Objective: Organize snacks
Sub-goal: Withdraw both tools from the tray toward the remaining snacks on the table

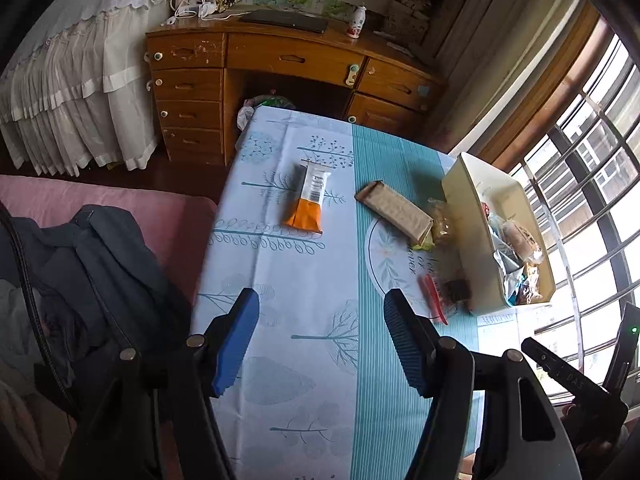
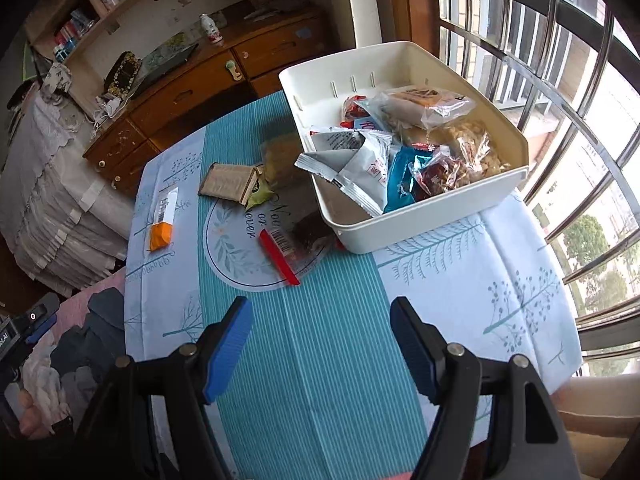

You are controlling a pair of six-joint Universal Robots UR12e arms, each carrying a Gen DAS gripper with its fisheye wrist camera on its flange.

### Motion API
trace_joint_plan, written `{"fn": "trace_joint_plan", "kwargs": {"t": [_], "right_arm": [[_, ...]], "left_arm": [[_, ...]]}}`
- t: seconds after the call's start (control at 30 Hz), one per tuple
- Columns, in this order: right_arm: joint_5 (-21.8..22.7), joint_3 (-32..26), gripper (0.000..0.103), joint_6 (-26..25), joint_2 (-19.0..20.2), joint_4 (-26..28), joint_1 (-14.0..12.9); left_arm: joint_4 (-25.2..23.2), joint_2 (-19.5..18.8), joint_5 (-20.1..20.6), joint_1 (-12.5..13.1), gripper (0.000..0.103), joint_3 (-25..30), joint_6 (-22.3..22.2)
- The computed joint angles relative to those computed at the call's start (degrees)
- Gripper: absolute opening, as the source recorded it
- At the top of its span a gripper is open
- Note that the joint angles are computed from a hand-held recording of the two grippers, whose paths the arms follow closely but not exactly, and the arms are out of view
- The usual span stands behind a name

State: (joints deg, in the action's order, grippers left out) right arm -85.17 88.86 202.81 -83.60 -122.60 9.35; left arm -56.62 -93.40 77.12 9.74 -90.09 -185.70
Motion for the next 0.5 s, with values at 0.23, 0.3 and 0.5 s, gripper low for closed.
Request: {"fn": "trace_joint_plan", "kwargs": {"t": [0.23, 0.3, 0.5], "right_arm": [[0.55, -2.64, 0.072, 0.73, 1.15, 4.72, 0.92], [1.87, -3.13, 0.072, 2.32, 1.59, 6.04, 0.69], [2.11, -2.5, 0.072, 9.34, 2.44, 5.22, 0.59]], "left_arm": [[-0.73, -1.18, -0.56, 0.81, 0.064, 0.96, 2.62], [-0.44, -1.49, -0.2, 0.76, 0.064, 1.36, 3.39], [-1.4, -3.84, 1.66, 0.03, 0.064, 3.71, 5.18]]}}
